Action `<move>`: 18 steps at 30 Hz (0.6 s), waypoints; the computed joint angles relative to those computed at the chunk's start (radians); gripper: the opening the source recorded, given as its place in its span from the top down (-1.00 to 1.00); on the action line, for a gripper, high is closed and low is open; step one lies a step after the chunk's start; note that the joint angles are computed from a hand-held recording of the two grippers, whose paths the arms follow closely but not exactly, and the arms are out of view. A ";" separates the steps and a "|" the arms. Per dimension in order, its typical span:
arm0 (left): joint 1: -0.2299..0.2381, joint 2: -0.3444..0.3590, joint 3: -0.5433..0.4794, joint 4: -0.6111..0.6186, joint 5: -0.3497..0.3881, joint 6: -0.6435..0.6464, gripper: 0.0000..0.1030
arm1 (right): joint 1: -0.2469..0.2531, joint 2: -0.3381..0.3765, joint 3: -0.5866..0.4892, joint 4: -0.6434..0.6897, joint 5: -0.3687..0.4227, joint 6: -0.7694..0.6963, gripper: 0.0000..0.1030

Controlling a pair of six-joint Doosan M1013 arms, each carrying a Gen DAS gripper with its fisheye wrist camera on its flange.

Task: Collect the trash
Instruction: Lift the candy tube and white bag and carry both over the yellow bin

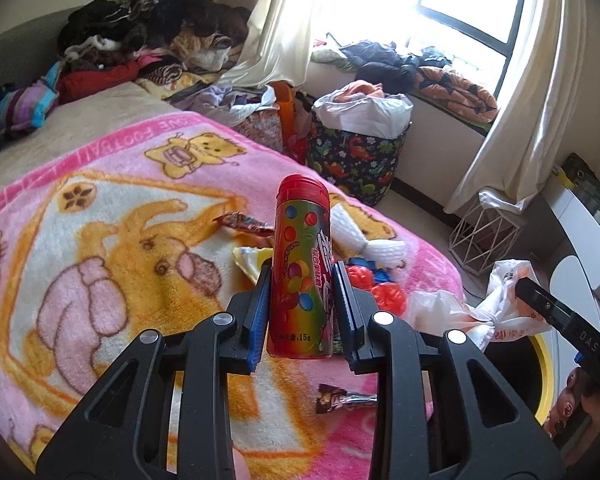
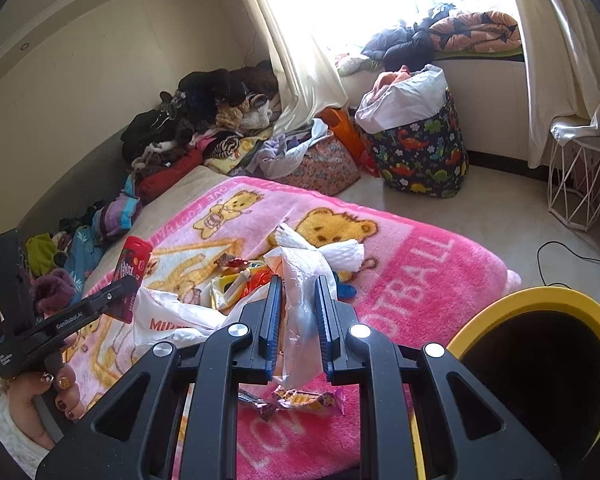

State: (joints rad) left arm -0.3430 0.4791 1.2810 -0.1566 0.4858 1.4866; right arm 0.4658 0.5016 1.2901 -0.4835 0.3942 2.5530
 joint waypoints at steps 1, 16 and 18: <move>-0.001 -0.001 0.001 -0.002 -0.004 0.005 0.55 | 0.000 -0.005 0.008 -0.018 -0.003 0.020 0.68; -0.037 -0.008 -0.006 -0.059 -0.011 0.107 0.55 | -0.007 -0.084 0.121 -0.281 0.012 0.327 0.68; -0.043 -0.006 -0.009 -0.070 -0.007 0.124 0.55 | -0.009 -0.090 0.128 -0.305 0.021 0.354 0.69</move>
State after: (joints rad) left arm -0.3860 0.4726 1.2720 -0.2270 0.4787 1.6111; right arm 0.4573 0.4120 1.4179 -0.7883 0.4152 2.9075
